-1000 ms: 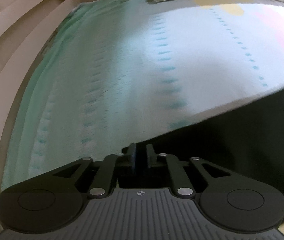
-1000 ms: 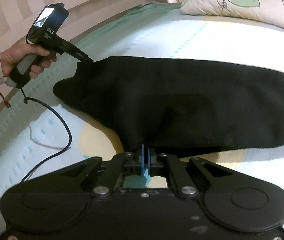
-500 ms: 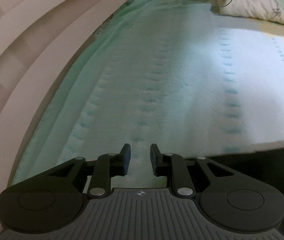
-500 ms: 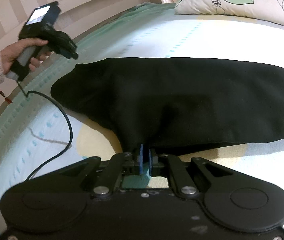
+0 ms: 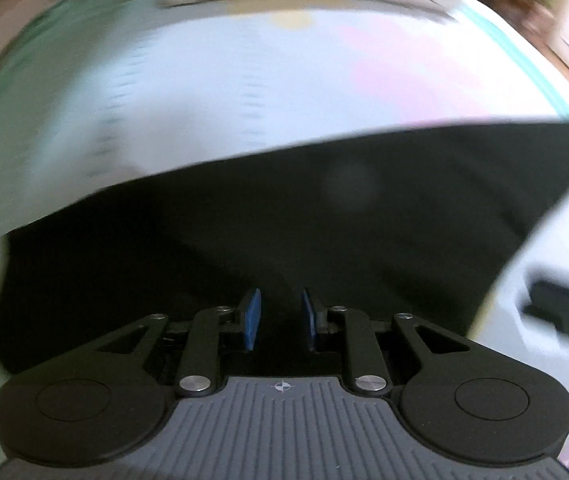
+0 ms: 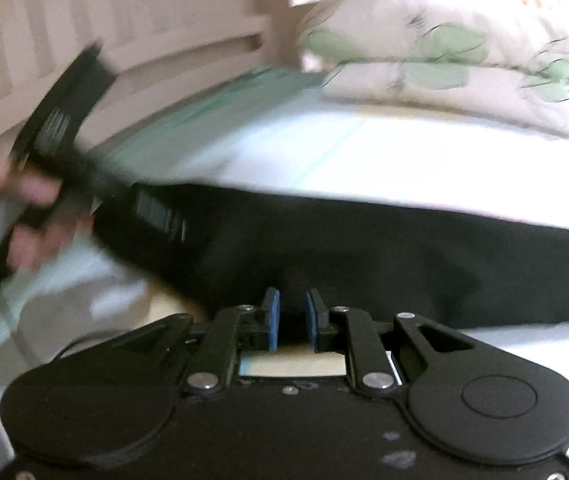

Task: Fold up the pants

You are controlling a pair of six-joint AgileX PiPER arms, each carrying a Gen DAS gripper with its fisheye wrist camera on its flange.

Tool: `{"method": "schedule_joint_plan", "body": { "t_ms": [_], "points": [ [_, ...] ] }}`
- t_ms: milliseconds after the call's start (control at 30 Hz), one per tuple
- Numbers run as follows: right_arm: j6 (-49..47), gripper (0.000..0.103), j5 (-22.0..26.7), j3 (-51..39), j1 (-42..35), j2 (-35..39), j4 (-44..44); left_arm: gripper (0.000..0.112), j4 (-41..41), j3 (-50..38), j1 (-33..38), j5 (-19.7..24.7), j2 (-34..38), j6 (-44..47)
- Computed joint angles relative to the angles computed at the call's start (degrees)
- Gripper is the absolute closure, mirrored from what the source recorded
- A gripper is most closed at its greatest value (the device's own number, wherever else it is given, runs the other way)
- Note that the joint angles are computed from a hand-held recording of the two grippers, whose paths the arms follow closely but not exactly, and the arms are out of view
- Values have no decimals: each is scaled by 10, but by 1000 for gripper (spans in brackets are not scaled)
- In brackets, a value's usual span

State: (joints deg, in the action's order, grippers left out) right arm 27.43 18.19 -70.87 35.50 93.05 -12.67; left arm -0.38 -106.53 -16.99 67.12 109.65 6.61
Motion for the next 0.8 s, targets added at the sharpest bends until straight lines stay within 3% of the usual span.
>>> {"method": "schedule_joint_plan", "body": {
  "t_ms": [100, 200, 267, 300, 333, 500, 633, 733, 800],
  "points": [
    [29, 85, 17, -30, -22, 34, -53, 90, 23, 24, -43, -17, 7, 13],
    [-19, 86, 64, -67, -54, 81, -23, 90, 80, 88, -75, -76, -18, 2],
    [3, 91, 83, -74, -74, 101, -51, 89, 95, 105, -87, -84, -29, -10],
    [6, 100, 71, -66, -92, 105, -56, 89, 94, 104, -86, -81, -29, -14],
    [-10, 101, 46, -53, -111, 101, -38, 89, 91, 104, -84, -81, -29, -17],
    [41, 99, 66, -86, -157, 125, -126, 89, 92, 91, -83, -72, -19, -39],
    [5, 99, 56, -104, -210, 140, -95, 89, 135, 100, -102, -81, -20, -53],
    [12, 99, 34, -87, -229, 137, -134, 90, 178, 119, -125, -93, -27, -68],
    [-37, 95, 23, -81, -251, 130, -88, 90, 196, 121, -136, -93, -29, -69]
  ]
}}
